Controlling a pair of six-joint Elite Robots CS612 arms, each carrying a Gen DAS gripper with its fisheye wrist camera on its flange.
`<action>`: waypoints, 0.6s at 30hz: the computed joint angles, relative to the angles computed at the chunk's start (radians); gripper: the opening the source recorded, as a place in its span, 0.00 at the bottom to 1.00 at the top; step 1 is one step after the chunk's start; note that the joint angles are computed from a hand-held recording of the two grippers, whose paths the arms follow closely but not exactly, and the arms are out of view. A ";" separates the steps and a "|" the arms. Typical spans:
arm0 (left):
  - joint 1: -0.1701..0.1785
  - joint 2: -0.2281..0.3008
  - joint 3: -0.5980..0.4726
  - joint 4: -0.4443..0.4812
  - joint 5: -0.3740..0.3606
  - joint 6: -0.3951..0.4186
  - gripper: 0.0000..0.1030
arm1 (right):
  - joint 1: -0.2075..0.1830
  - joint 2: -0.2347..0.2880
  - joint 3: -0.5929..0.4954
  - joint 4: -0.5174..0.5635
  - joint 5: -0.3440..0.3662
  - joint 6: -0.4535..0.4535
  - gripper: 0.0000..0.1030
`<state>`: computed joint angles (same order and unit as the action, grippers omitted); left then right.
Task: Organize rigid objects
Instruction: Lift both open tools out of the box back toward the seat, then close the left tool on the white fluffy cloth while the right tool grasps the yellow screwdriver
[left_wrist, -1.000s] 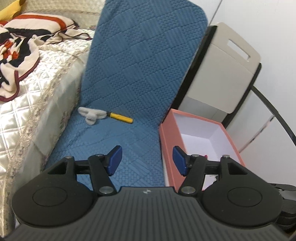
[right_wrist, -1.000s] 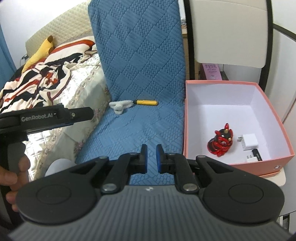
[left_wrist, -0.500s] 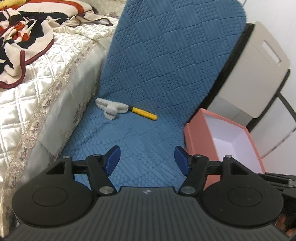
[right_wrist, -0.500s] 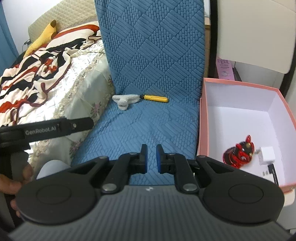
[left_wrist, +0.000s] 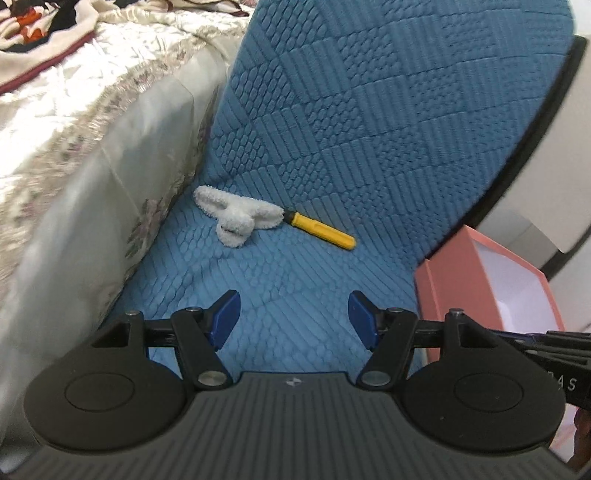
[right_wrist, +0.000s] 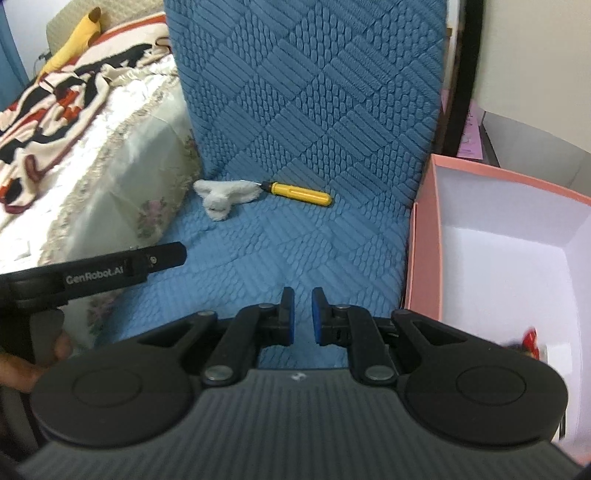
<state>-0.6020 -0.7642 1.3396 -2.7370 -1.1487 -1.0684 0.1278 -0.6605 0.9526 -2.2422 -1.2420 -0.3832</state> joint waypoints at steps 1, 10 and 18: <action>0.008 0.014 -0.015 0.005 -0.007 0.002 0.68 | 0.004 0.022 -0.032 0.015 -0.005 -0.006 0.14; 0.063 0.099 -0.107 0.058 -0.010 -0.009 0.73 | 0.030 0.206 -0.317 0.151 0.007 -0.075 0.17; 0.090 0.146 -0.165 0.119 0.000 0.001 0.74 | 0.048 0.428 -0.705 0.340 0.042 -0.182 0.41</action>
